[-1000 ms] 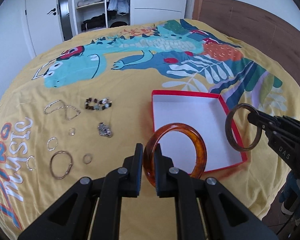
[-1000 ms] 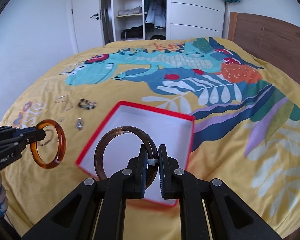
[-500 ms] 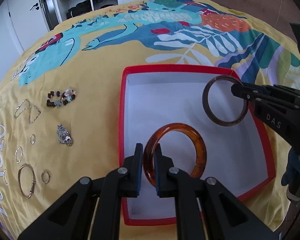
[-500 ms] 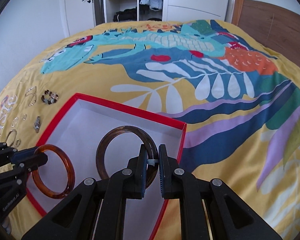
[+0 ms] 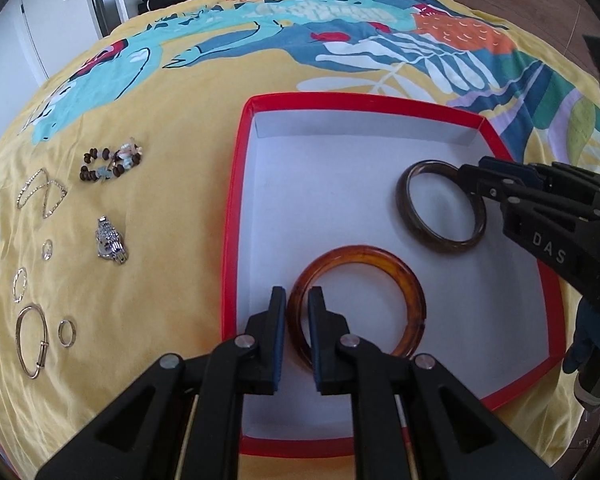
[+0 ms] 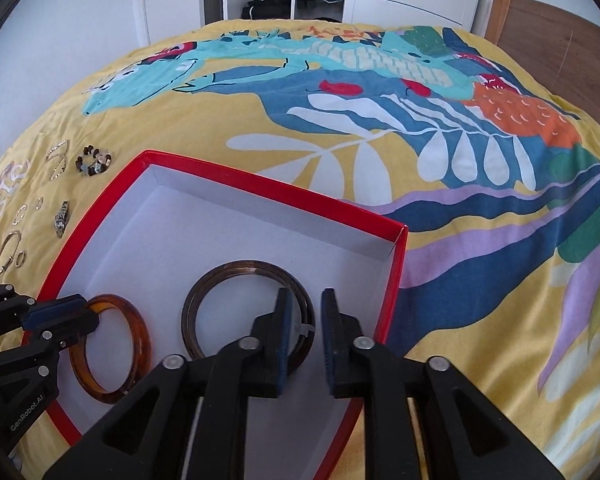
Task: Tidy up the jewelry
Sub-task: 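Carry both bangles into the red box and open both tools, then lift both tools away from the box back toward the jewelry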
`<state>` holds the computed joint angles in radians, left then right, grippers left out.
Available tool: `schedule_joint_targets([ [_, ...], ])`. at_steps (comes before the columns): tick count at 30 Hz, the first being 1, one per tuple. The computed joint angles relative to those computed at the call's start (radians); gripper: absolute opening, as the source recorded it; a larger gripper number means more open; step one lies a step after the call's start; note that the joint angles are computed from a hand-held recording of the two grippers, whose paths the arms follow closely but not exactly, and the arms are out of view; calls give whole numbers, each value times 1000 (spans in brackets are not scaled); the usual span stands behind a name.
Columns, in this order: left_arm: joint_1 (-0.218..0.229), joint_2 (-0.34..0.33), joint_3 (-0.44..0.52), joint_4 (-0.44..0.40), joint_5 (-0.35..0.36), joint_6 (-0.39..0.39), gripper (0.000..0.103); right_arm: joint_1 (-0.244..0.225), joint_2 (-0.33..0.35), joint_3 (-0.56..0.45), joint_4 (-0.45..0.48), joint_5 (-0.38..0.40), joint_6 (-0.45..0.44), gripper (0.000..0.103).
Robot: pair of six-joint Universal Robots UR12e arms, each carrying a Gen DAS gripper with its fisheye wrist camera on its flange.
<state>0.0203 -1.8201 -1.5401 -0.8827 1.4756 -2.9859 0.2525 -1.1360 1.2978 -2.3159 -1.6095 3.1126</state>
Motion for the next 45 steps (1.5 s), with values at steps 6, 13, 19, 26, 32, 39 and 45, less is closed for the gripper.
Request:
schedule_joint_targets([
  [6,3,31,-16,51,-23,22,18,-5,-43,29,-37,-13,40,42],
  [13,17,113,-71,116,-43,38,18,-5,-139,106,-101,-9,129,60],
  [19,47,202,-123,99,-20,43,18,25,-220,174,-169,-6,171,70],
  [26,115,322,-210,128,2,22,18,109,-281,229,-307,-109,185,89],
  [32,177,409,-264,145,16,-3,32,156,-314,235,-289,-51,192,90],
  [39,261,508,-322,161,-11,-4,35,223,-338,230,-246,-42,200,101],
  [45,325,561,-352,201,-20,-55,40,267,-349,217,-226,-98,251,101],
])
